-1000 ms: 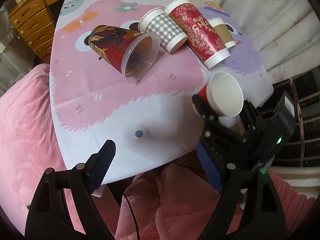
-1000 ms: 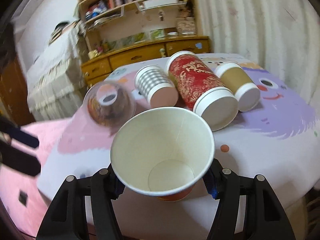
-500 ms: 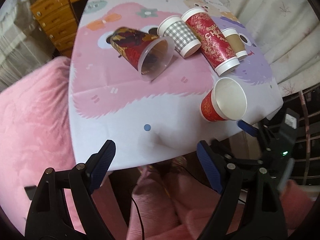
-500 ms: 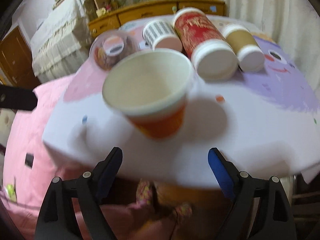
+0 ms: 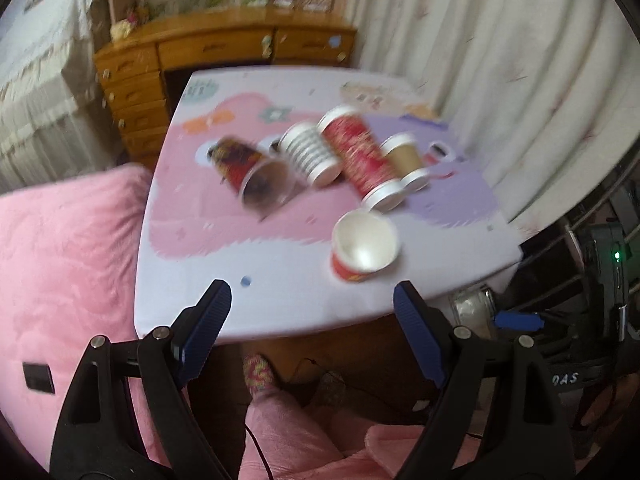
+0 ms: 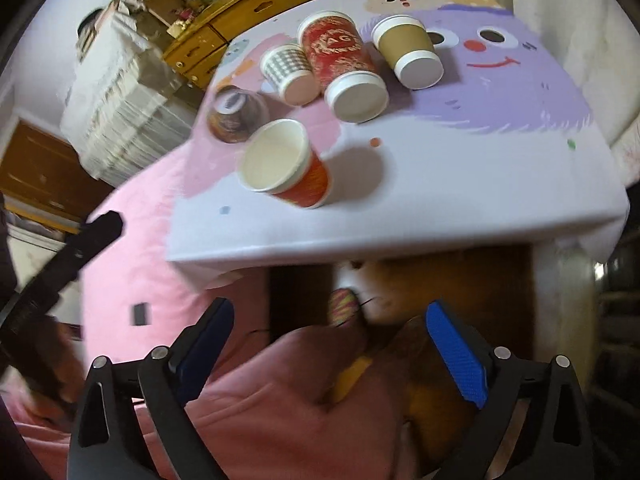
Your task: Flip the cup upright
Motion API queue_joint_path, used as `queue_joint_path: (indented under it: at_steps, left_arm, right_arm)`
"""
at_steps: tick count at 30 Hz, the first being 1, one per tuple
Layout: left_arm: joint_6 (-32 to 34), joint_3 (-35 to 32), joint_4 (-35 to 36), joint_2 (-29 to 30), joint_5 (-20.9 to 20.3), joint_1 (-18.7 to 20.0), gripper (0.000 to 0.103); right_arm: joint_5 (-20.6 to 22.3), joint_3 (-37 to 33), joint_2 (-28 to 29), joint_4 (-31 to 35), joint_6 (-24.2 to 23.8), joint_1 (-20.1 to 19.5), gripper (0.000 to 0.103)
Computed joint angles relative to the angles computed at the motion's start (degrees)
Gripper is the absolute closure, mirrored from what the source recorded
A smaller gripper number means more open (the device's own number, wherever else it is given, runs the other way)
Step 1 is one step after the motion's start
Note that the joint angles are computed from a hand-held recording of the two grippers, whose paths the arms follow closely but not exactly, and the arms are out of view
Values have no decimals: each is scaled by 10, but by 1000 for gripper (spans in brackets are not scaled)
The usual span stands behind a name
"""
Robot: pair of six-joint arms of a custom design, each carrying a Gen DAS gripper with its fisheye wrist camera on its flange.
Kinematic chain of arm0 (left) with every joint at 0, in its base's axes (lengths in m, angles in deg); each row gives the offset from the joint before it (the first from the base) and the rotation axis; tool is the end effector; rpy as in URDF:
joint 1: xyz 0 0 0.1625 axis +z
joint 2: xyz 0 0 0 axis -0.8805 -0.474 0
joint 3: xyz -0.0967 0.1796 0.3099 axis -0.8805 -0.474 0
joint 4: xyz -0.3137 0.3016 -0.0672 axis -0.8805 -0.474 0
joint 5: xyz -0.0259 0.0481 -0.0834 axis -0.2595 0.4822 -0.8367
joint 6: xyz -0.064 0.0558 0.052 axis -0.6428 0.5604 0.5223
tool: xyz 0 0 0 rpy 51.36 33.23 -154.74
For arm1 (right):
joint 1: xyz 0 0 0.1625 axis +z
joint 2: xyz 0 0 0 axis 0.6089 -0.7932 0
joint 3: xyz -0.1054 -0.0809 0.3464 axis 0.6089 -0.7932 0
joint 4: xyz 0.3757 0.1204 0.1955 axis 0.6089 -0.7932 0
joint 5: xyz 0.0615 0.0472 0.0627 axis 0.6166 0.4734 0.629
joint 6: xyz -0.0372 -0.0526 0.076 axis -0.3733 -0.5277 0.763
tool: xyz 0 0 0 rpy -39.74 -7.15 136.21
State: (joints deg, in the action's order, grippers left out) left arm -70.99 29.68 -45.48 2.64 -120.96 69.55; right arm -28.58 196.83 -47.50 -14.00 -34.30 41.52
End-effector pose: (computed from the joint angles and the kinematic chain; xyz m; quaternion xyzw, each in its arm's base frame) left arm -0.5206 -0.2729 0.0617 -0.0032 0.8779 -0.3354 0.3416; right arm 0.0325 -0.3751 0.4311 0.1736 -0.9717 -0.0103 0.1597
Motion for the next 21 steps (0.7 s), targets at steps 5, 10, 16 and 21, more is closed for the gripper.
queue_joint_path:
  at_steps: [5, 10, 16, 21]
  left_arm:
    - [-20, -89, 93, 36, 38, -18, 21]
    - [-31, -125, 92, 41, 57, -28, 21]
    - [-84, -176, 159, 71, 53, -46, 21]
    - [-154, -252, 292, 123, 25, -52, 21]
  right_arm:
    - [-7, -65, 11, 78, 57, 61, 1]
    - [13, -107, 5, 110, 104, 98, 0]
    - [-38, -101, -34, 42, 107, 160, 0]
    - [-49, -82, -75, -16, 86, 199, 0]
